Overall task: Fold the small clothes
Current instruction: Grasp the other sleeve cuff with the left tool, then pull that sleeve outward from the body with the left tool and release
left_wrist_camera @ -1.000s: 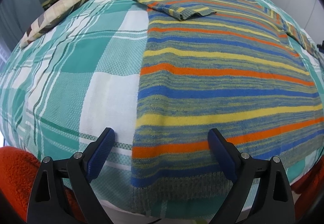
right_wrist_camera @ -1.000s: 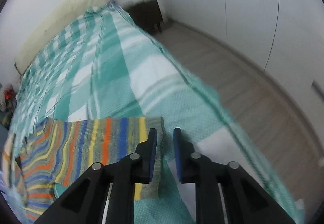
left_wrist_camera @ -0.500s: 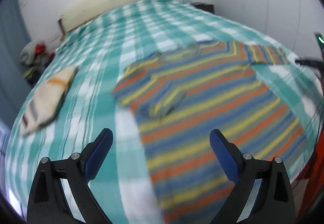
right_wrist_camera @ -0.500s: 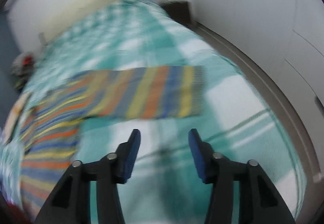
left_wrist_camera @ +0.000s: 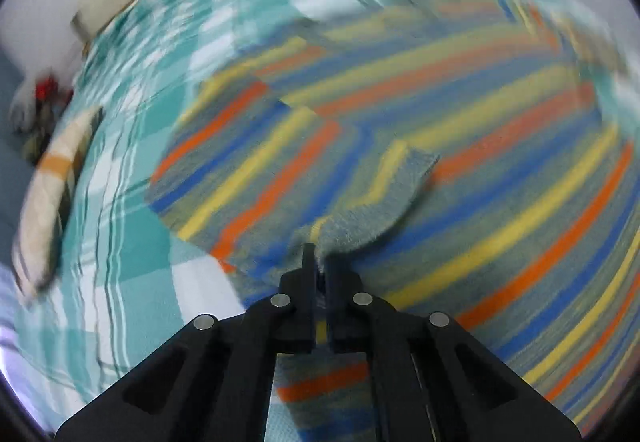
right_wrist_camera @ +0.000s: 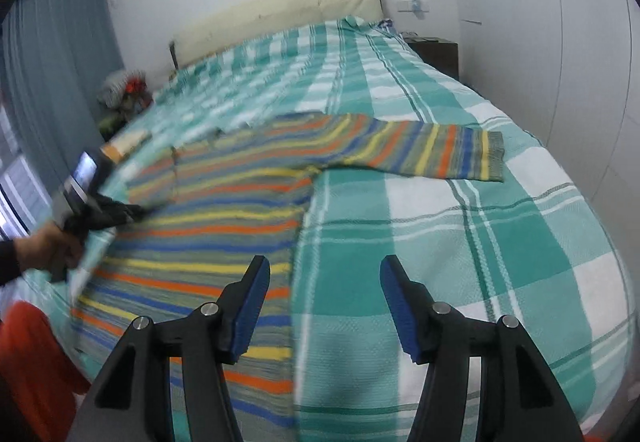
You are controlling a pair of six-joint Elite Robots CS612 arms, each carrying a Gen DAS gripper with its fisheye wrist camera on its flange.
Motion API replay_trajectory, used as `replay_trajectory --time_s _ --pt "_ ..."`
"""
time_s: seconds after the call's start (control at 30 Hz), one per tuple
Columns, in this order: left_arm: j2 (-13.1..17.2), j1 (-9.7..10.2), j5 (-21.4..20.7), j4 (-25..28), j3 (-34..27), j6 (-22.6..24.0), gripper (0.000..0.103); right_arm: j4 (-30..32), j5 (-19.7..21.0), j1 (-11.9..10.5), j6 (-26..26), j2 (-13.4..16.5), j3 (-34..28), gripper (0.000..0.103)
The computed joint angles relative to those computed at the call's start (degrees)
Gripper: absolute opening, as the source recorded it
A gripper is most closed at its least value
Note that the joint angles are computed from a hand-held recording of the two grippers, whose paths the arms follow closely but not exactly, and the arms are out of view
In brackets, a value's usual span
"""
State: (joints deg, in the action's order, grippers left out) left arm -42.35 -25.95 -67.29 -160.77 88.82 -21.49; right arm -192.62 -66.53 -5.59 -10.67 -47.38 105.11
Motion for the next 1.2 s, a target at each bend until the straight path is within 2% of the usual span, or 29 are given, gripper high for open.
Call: replay_trajectory --time_s 0.03,0.13,0.23,0.3,0.33,0.43,0.53,0.67,0.93,1.03,1.13,1.17,1.2 --pt "-0.6 0.66 -0.2 -1.4 0.5 -3.8 0.001 0.8 0.1 0.0 0.2 0.2 -0.3 0.058" --pt "-4.1 4.84 -1.6 -9.3 5.1 -21.2 0.001 0.5 -0.4 0.2 0.1 0.7 -0.9 0.058" --pt "-6.2 8.47 0.5 -9.4 7.8 -33.9 0.001 1.7 -1.2 0.7 -2.0 1.0 -1.3 0.058" --pt "-6.6 10.13 0.9 -7.5 8.4 -38.1 0.0 3.6 -1.0 0.9 -2.5 1.3 -1.9 0.058" --pt "-6.6 11.02 0.8 -6.0 8.5 -39.6 0.0 4.7 -1.0 1.0 -2.6 1.5 -2.3 0.058" --pt "-5.8 12.35 -0.5 -3.5 7.9 -39.9 0.0 6.3 -0.9 1.4 -3.1 2.0 -3.1 0.058" --pt "-5.5 12.57 -0.3 -1.5 7.8 -40.6 0.0 7.5 -1.1 1.8 -4.2 2.3 -3.6 0.058" --pt "-5.7 13.37 -0.6 -0.2 9.4 -45.7 0.0 8.7 -1.5 2.1 -5.4 2.4 -3.8 0.058" --pt "-5.1 14.22 -5.0 -2.7 11.7 -51.5 0.0 9.3 -1.6 2.0 -4.5 2.8 -4.2 0.058" --pt "-4.9 14.84 -7.2 -6.1 12.6 -55.2 0.0 9.5 -1.7 2.0 -4.5 2.8 -4.3 0.058" --pt "-4.9 15.84 -9.7 -10.4 13.9 -57.1 0.007 9.3 -1.7 2.0 -4.6 2.8 -4.3 0.058" --pt "-5.7 16.02 -8.4 -10.1 14.9 -59.3 0.007 9.0 -1.7 1.9 -4.5 2.8 -4.2 0.058" --pt "-6.3 16.16 -7.2 -10.2 16.0 -61.1 0.012 8.8 -1.7 1.9 -4.4 2.8 -4.2 0.058"
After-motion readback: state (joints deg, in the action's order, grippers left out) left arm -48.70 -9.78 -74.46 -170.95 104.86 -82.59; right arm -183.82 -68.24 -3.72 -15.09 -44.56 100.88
